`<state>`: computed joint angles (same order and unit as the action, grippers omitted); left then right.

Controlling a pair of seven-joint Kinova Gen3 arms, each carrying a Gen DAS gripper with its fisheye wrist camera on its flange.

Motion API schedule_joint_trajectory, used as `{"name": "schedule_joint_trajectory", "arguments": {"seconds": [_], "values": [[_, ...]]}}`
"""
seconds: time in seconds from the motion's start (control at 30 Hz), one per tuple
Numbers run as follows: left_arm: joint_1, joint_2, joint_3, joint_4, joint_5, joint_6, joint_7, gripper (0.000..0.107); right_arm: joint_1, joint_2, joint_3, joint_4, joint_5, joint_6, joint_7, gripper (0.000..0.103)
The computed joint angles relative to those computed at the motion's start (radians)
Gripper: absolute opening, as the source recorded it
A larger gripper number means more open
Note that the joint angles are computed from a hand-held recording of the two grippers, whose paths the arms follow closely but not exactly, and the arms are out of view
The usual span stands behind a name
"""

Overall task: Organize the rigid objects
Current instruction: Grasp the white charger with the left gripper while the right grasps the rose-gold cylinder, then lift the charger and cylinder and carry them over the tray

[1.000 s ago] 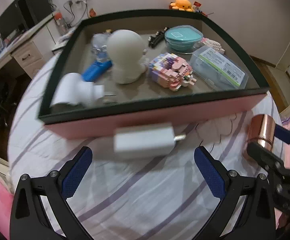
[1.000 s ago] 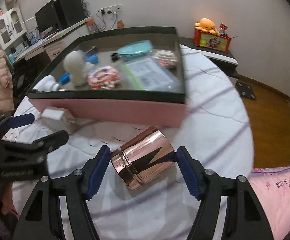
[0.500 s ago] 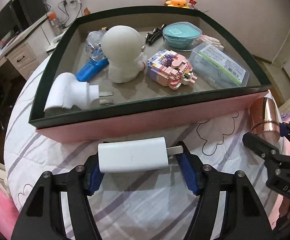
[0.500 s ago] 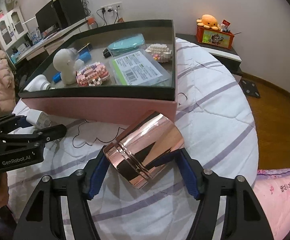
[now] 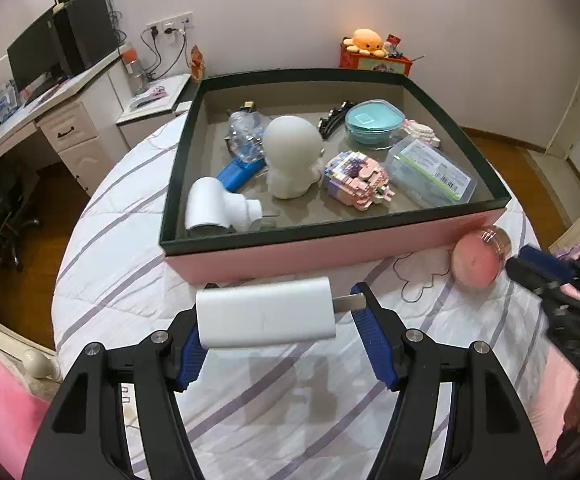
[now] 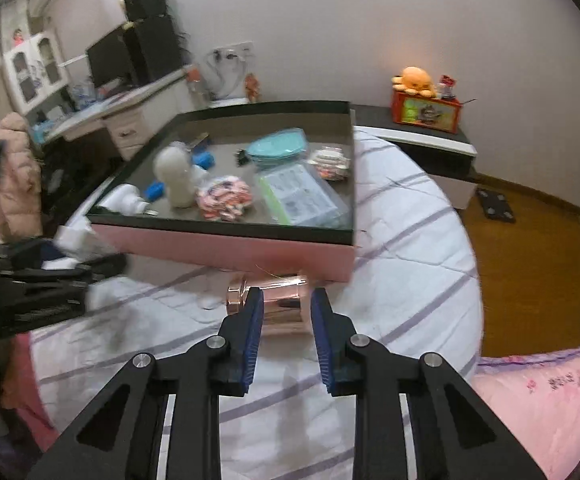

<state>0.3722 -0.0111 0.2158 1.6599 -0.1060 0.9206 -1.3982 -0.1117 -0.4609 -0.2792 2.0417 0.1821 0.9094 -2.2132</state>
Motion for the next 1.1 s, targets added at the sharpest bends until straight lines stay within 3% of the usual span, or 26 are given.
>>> {"name": "schedule_joint_trajectory", "arguments": {"seconds": [0.07,0.2,0.27,0.33,0.43,0.47,0.5,0.7,1.1], "values": [[-0.001,0.006,-0.002,0.004,0.003,0.005,-0.005,0.067,0.013,0.040,-0.017,0.000,0.011,0.030,-0.022,0.045],[-0.011,0.030,-0.014,0.009,0.028,0.002,-0.022,0.067,-0.042,0.069,0.100,0.049,-0.083,-0.049,0.034,0.056],[-0.007,0.042,-0.012,0.009,0.022,-0.006,-0.017,0.067,-0.057,0.088,0.134,0.051,-0.117,-0.073,0.075,0.074],[-0.004,0.053,-0.013,0.007,0.020,-0.010,-0.017,0.067,-0.061,0.101,0.133,0.054,-0.124,-0.101,0.100,0.078],[0.000,0.077,-0.017,-0.004,0.024,-0.001,-0.020,0.067,-0.058,0.114,0.133,0.059,-0.136,-0.166,0.112,0.078],[0.000,0.080,-0.019,-0.005,0.025,0.002,-0.024,0.067,-0.058,0.114,0.120,0.058,-0.139,-0.178,0.109,0.074],[0.000,0.084,-0.021,-0.006,0.025,0.003,-0.025,0.067,-0.065,0.122,0.123,0.055,-0.139,-0.186,0.121,0.067],[0.001,0.082,-0.029,-0.011,0.023,0.009,-0.019,0.067,-0.075,0.132,0.134,0.057,-0.163,-0.189,0.146,0.064],[-0.021,-0.070,-0.017,0.029,0.038,-0.022,-0.026,0.067,0.026,-0.086,0.015,0.002,-0.092,-0.069,0.040,0.064]]}}
